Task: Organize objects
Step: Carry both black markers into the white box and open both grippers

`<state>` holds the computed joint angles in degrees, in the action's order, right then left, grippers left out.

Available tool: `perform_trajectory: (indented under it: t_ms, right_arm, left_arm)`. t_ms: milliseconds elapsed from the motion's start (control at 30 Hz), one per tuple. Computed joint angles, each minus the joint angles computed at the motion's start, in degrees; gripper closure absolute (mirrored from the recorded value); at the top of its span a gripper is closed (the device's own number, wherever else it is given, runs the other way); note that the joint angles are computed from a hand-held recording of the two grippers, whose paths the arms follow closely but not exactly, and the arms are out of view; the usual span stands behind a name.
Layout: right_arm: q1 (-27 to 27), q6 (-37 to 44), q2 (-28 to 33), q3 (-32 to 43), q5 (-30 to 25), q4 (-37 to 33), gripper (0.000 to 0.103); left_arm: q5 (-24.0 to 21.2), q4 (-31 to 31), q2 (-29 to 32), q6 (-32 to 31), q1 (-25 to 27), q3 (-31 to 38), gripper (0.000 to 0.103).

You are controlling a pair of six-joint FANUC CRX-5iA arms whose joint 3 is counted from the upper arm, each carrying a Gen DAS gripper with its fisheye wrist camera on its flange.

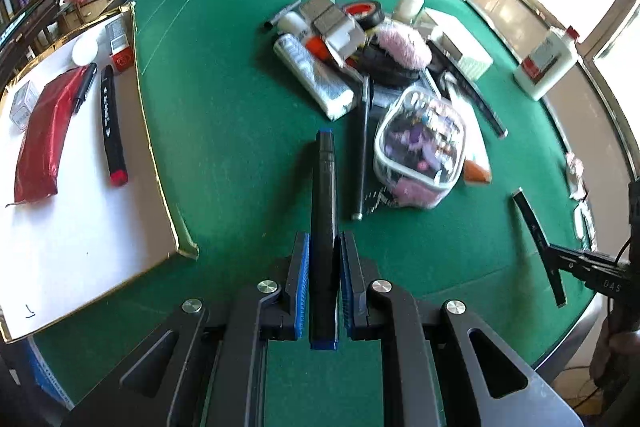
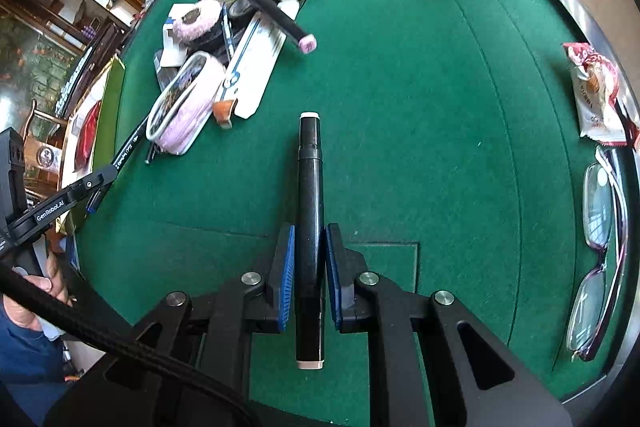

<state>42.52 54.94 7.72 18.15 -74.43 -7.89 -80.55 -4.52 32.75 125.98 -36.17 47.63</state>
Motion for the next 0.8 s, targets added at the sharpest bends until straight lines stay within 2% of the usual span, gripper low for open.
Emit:
perform_trajectory:
  t_ms: [200, 367, 500, 533, 633, 700, 800]
  right_arm:
    - [2.59, 0.74, 3.31, 1.94, -0.86, 3.35, 0.09]
    - [3.39, 1.03, 4.68, 2.62, -1.78, 5.48, 0.09]
    - [3.63, 1.31, 4.94, 2.55, -2.19, 6.51, 0.09]
    - [3.83, 1.4, 4.96, 2.45, -2.17, 6.92, 0.09]
    - [4.8, 2.0, 4.6, 1.76, -2.33, 8.82, 0.09]
    - [4.45, 2.36, 4.31, 1.74, -2.06, 7.58, 0.09]
    - [4.02, 2.29, 3.72, 1.82, -1.36, 5.79, 0.09]
  left_arm:
    - [-2.07, -0.35, 2.62, -1.0, -0.3, 2.09, 0.092]
    - [-8.84, -0.77, 9.61, -4.0, 0.1, 12.5, 0.091]
    - [-11.91, -4.58, 12.67, -6.05, -1.26, 17.85, 0.091]
    - [-10.94, -5.05, 12.03, -5.62, -1.5, 16.56, 0.091]
    - [-3.66, -4.23, 6.63, -2.26, -1.69, 6.47, 0.091]
    - [2.56, -2.17, 2.26, -0.56, -1.45, -1.38, 0.091]
    - [6.66, -1.8, -1.55, 1.16, -1.65, -7.06, 0.091]
